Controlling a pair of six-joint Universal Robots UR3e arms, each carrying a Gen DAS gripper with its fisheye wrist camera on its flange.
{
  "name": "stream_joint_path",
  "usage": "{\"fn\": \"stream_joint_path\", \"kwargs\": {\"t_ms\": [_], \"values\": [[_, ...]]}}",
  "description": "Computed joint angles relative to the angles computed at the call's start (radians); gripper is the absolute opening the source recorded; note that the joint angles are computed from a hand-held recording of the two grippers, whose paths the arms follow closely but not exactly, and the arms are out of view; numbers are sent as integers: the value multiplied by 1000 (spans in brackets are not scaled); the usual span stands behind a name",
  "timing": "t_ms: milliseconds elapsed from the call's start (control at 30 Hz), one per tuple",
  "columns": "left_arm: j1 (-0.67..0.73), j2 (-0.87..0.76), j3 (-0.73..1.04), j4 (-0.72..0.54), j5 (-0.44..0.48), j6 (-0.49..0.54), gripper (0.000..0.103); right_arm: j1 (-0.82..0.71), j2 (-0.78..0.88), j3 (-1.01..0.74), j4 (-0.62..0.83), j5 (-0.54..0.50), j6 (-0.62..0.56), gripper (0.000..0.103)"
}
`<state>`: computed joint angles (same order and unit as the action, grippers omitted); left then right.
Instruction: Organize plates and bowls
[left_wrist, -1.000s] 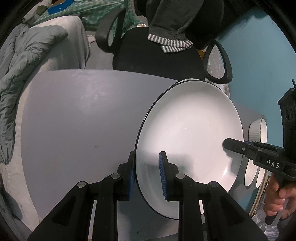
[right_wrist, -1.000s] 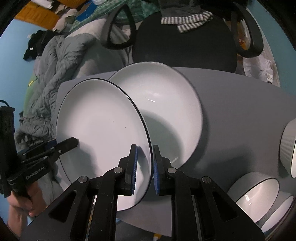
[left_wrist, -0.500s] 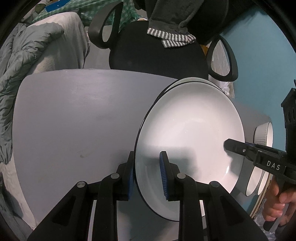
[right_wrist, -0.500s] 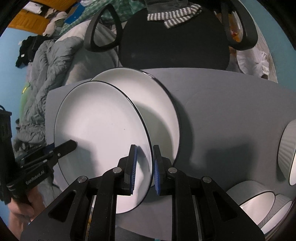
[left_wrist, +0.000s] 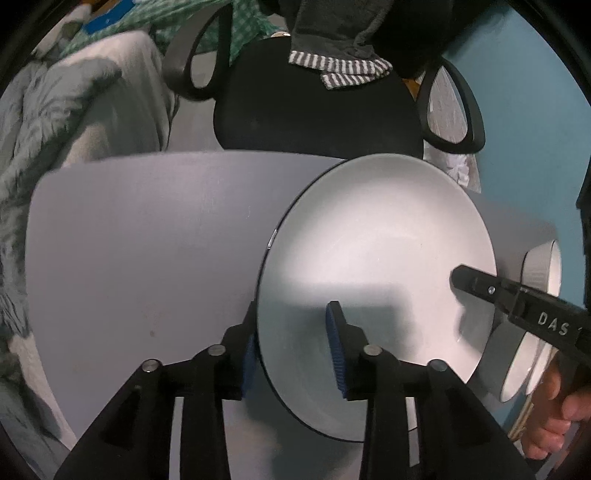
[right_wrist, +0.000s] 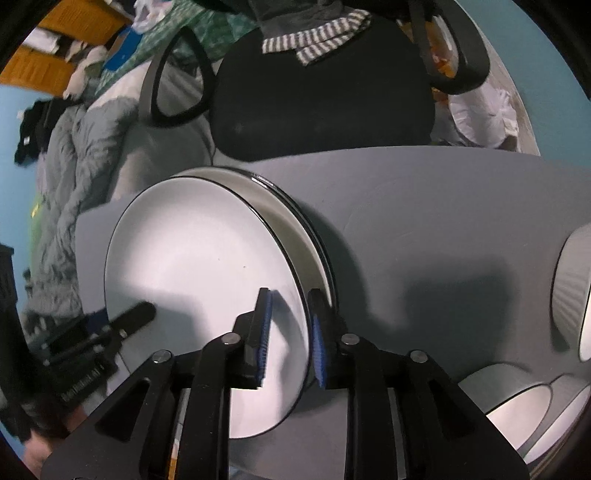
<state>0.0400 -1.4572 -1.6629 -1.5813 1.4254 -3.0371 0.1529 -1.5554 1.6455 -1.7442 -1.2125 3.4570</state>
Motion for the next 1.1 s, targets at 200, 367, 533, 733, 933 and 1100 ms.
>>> {"fn": "stream_joint_path", "kwargs": {"t_ms": [200, 367, 533, 733, 933, 1100], "values": [[-73, -68, 67, -11, 68, 20, 49, 52, 23, -16, -62, -31, 95, 53], [-96, -118, 121, -37, 95, 33, 52, 59, -2, 31, -131, -42, 172, 57], [-89, -130, 136, -50, 94, 23, 57, 39, -39, 85, -185, -26, 260, 57], [-89, -132, 137, -50, 95, 22, 58, 57, -17, 41, -169, -52, 325, 58], [-48, -118, 116, -37, 81, 22, 58, 110, 52, -106, -75, -148, 348, 59], [-9, -104, 91, -24, 39, 13, 58, 139, 124, -221, -41, -190, 310, 66]]}}
